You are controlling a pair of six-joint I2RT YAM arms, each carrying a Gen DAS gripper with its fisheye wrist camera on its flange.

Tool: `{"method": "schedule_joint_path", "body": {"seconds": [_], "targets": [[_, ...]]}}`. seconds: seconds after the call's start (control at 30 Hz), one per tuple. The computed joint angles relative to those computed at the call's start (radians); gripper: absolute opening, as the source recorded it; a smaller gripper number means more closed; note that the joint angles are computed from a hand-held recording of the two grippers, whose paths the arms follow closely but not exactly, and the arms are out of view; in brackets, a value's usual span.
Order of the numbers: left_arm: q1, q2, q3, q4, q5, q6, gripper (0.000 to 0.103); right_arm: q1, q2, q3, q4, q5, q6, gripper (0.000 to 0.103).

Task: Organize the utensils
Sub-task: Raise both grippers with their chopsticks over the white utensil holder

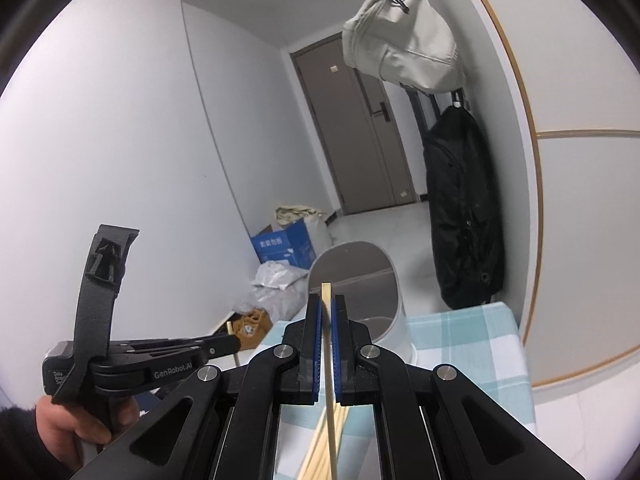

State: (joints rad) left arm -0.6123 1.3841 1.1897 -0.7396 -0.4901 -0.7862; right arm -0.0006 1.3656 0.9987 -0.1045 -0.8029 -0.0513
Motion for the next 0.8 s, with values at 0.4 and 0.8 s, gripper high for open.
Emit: {"method": "schedule_joint_path", "body": {"seconds": [0.4,0.8], "targets": [[0.022,-0.009,0.102,-0.021,0.055,0.099,0.001,-0.011,0.063,0.114,-0.005,-0.026,0.085,0.004],[0.174,0.073,0.402,-0.069,0.164,0.165,0.001,0.046,0.231,0.445,-0.031,0.008,0.174,0.004]]}}
